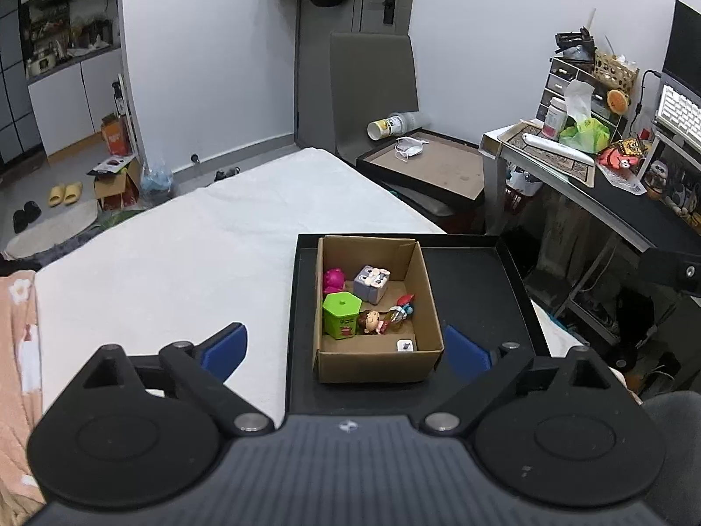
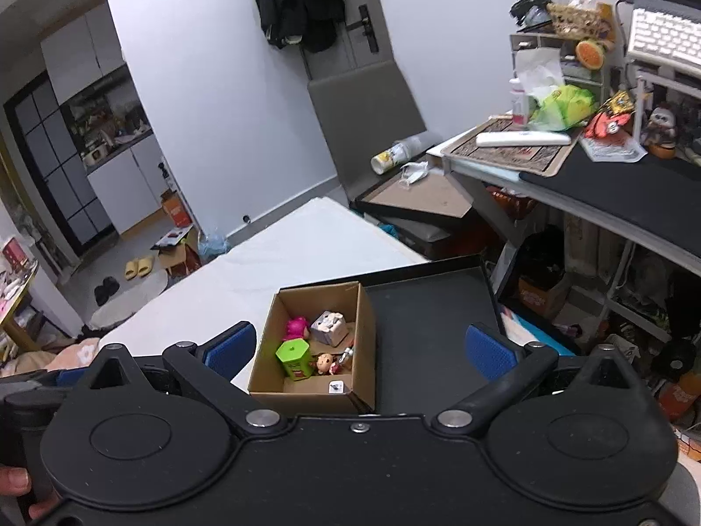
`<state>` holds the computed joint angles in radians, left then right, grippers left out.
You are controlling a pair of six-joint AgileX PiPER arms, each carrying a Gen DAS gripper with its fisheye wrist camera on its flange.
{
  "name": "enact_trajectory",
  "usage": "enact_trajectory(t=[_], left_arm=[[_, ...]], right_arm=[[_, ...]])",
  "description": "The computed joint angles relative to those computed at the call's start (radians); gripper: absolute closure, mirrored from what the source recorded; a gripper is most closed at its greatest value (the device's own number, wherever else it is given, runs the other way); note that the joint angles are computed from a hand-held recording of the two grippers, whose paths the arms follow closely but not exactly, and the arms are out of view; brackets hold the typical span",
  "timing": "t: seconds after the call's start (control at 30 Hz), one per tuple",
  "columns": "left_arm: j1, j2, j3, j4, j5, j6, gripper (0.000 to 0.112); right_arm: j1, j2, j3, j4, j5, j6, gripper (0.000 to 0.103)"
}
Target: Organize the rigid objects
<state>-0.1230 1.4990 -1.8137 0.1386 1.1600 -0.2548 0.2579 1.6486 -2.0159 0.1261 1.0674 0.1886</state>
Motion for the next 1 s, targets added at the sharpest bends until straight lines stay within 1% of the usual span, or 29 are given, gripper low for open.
enact_trajectory(t=[0.1, 0.23, 0.5, 0.63, 0.7, 0.83, 1.0], left_arm=[[-0.001, -0.036, 0.030, -0.007, -0.006, -0.013, 0.015], [-0.023, -0.081, 0.061, 0.017, -0.007, -0.009, 0.014], [-0.030, -0.152, 0.087, 0.002, -0.007, 0.011, 0.014], [-0.023, -0.162, 0.087, 0.000, -0.008, 0.012, 0.014], [-0.006, -0.172, 0.098, -0.026, -0.015, 0.017, 0.014], [-0.020, -0.188, 0.105, -0.008, -0.018, 0.011, 0.014], [-0.036, -0.202, 0.108, -0.004, -0.015, 0.009, 0.014]], right_arm=[[0.006, -0.043, 0.043, -0.009, -0.018, 0.011, 0.000], [0.014, -0.102, 0.114, -0.027, -0.050, 0.029, 0.000], [0.026, -0.162, 0.196, -0.050, -0.086, 0.047, 0.000], [0.040, -0.178, 0.211, -0.072, -0.089, 0.055, 0.000], [0.044, -0.187, 0.218, -0.076, -0.090, 0.053, 0.000], [0.064, -0.200, 0.222, -0.110, -0.088, 0.057, 0.000], [0.055, -0.212, 0.221, -0.079, -0.082, 0.040, 0.000]])
